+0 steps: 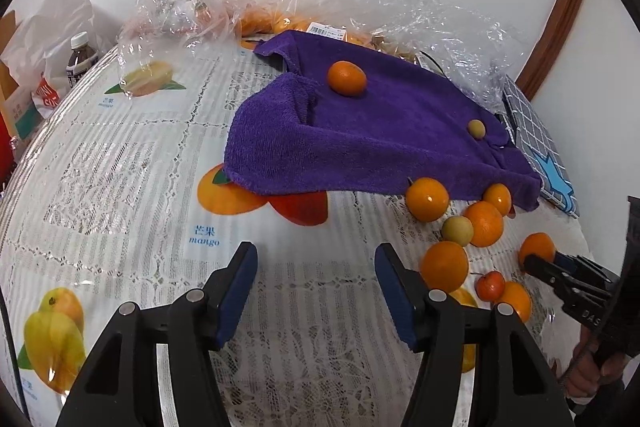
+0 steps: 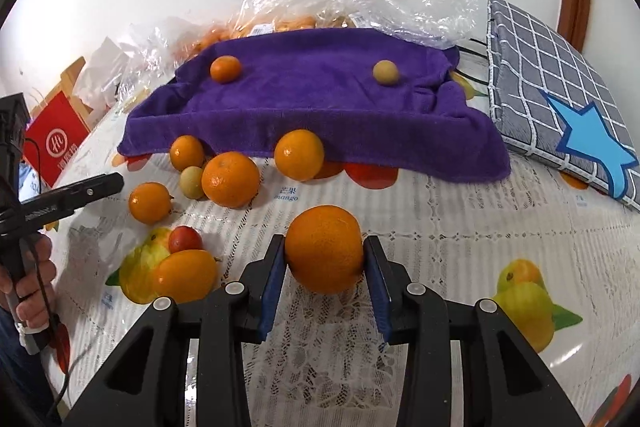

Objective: Organize fruits
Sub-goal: 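Grasp an orange with the left tool while the right tool holds its orange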

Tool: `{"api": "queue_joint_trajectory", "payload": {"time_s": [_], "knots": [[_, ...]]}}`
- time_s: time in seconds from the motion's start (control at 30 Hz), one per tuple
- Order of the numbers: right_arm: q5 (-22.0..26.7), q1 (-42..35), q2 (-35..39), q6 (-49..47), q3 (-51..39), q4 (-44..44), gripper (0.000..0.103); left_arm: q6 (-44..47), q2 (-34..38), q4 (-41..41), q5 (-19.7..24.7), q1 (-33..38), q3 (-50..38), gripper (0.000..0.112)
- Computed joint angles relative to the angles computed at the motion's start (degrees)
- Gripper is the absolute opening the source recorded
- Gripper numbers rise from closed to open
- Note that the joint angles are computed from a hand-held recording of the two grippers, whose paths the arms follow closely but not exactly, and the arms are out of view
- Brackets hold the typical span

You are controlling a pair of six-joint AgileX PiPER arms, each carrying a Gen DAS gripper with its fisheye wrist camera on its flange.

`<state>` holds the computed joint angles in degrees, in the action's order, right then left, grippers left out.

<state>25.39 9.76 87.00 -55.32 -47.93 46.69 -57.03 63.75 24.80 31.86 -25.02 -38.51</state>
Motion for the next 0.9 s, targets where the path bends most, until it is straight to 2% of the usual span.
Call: {"api": "queue_joint_trajectory", "payload": {"time_s": [0.1, 0.2, 0.4, 0.6, 0.77, 0.9], "knots": [[-1.37, 0.98, 0.53, 1.37, 0.31, -2.20, 0.039, 5.31, -2.31, -6.05, -1.86, 0.39, 1.38, 0.059], [-2.68, 0.81, -0.16, -4.87, 2.03, 2.81, 0.039, 6.81, -3.97, -9.52, -3.60, -0.91, 2.44, 0.057], [0.22, -3.46, -1.44, -16.06, 4.36, 12.73, 0.039, -6.44, 0.00, 1.79, -2.41, -10.60, -0.74, 0.057], [0.31, -6.74, -2.21, -22.59, 5.00, 17.13, 0.039, -12.94, 7.49, 9.28, 0.22, -15.28, -5.58, 0.057], [6.66, -10.53, -0.87, -27.40, 3.86, 20.83, 0.039, -18.11, 11.26, 14.05, 3.68, -16.51, -7.59, 0.042], [7.42, -10.93, -1.18, -29.06, 4.24, 22.05, 0.039, -20.76, 11.57, 16.35, 3.75, -16.82, -7.27, 0.033]]}}
